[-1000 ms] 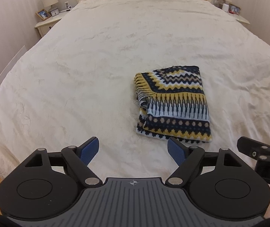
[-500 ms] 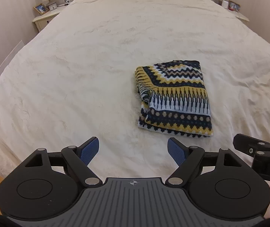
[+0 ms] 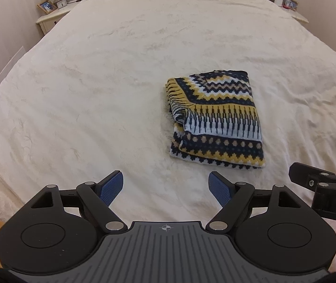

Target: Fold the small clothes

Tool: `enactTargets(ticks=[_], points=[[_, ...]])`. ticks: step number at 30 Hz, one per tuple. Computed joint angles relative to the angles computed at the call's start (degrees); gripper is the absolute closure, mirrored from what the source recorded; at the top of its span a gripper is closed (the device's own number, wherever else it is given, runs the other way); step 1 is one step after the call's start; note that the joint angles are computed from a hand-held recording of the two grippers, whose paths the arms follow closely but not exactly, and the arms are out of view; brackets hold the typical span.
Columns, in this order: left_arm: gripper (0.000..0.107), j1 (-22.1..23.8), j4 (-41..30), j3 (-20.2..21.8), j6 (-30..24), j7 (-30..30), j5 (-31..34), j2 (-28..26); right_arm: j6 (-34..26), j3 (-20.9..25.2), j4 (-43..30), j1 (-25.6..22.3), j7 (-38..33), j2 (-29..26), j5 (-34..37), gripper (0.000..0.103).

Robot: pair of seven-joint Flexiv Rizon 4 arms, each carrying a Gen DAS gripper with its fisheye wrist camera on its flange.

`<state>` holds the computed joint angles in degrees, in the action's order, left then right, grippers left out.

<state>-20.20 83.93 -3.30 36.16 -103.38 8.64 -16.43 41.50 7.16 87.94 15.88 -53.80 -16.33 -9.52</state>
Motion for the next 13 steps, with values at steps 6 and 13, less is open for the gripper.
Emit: enactTargets(ticks=[6, 13], points=[[0.027, 0.03, -0.34, -0.11, -0.25, 0.26, -0.27, -0.49, -0.14, -0.05, -0.53, -0.02, -0.05, -0.64, 0.31, 0.001], [0.028, -0.07, -0.42, -0.10, -0.23, 0.27, -0.49, -0.81, -0.14, -0.01, -0.77, -0.06, -0.10, -1.10, 0.73, 0.001]])
